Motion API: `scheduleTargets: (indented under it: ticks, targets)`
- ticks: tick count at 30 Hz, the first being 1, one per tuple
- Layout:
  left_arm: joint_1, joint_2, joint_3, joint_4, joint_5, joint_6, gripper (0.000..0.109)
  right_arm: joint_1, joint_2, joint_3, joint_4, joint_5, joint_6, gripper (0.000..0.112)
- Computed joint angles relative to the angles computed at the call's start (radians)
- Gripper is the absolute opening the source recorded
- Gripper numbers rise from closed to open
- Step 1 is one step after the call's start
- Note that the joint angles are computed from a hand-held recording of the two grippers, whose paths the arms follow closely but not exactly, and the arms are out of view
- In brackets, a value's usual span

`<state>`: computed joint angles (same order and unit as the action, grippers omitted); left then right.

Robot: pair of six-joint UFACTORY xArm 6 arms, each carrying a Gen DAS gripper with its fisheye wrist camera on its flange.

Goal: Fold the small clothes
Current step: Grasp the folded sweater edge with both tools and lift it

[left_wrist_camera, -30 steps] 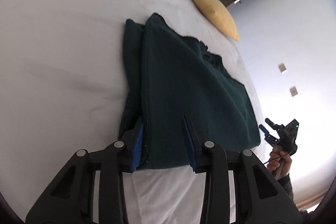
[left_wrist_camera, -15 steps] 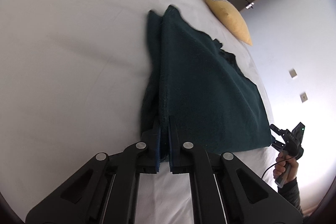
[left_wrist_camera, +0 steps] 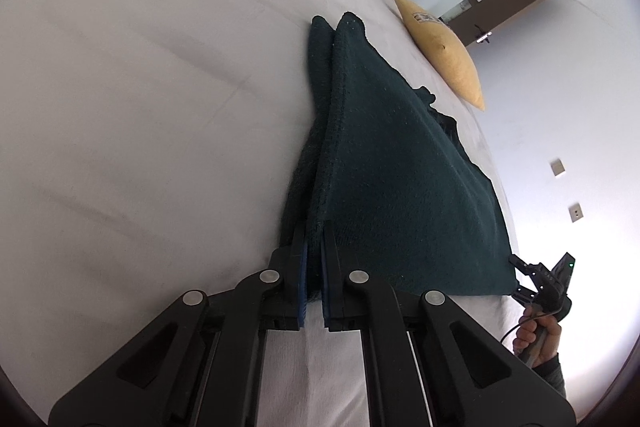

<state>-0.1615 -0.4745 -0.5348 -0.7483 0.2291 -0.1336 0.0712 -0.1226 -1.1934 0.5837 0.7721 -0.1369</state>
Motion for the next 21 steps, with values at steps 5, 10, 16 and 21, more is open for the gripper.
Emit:
scheduleTargets:
  ticks: [5,10,16,21]
  targets:
    - [-0.009,-0.004,0.010,0.000,-0.021,-0.012,0.004,0.005,-0.014,0.010,-0.023,-0.008,0.034,0.061]
    - [-0.009,-0.001,0.007,-0.107,-0.020,0.071,0.005,0.016,-0.044,0.029,-0.066,0.001,0.034,0.040]
    - [-0.003,0.002,0.001,-0.106,-0.008,0.073,0.005,0.019,-0.058,0.048,-0.076,0.006,0.006,0.010]
    - [0.006,0.002,-0.005,-0.128,0.010,0.097,0.005,0.000,-0.077,0.074,-0.066,0.009,0.027,0.006]
